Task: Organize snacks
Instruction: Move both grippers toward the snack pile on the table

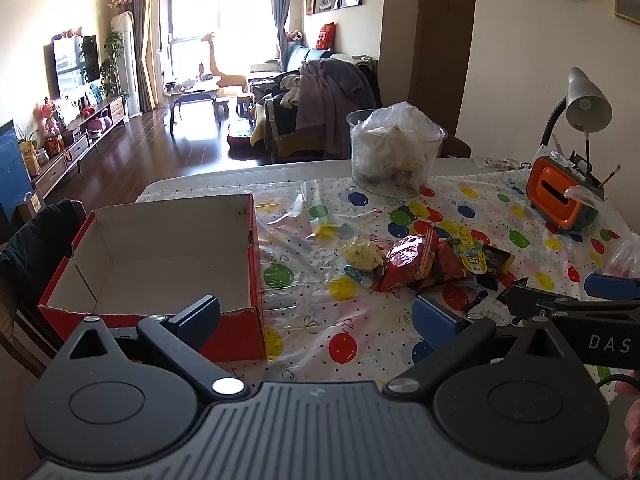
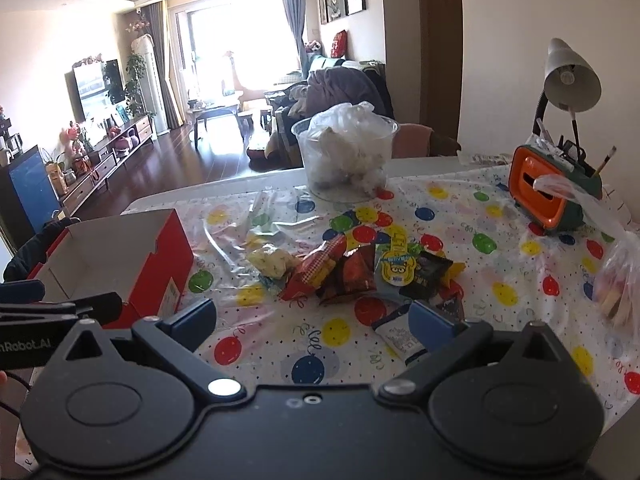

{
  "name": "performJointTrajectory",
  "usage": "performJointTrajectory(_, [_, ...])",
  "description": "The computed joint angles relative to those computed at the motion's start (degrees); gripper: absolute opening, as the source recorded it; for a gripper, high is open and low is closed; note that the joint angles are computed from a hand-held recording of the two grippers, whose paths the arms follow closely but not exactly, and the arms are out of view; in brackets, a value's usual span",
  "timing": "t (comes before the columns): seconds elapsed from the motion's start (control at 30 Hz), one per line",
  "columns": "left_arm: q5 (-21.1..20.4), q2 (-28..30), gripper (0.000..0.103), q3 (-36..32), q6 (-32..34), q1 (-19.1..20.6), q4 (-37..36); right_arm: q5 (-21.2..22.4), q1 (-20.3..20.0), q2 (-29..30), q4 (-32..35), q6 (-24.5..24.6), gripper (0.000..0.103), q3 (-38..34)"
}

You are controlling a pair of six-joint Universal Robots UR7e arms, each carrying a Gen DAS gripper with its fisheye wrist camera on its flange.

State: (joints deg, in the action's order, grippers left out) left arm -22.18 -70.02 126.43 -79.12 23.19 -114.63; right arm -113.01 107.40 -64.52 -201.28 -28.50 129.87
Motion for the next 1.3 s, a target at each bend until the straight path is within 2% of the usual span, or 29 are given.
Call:
performJointTrajectory(0.57, [0.7,-0.1,0.103,0.2,4.0,-0.4,-3.2,-2.5,0.9,0.2,-0.2,1.2,0.103,-0.1])
performJointTrajectory(0.97, [1.4,0.0,0.103,0.9,7.2,-0.8,-6.6,-2.6,1.5,0.2,-3.7,0.1,0.102,0.7])
performJointTrajectory(1.3, [1.5,1.5,0.103,1.1,12.6,-0.1,-13.4,-2.4,1.1,-0.2,-4.3,0.0,0.102,1.0])
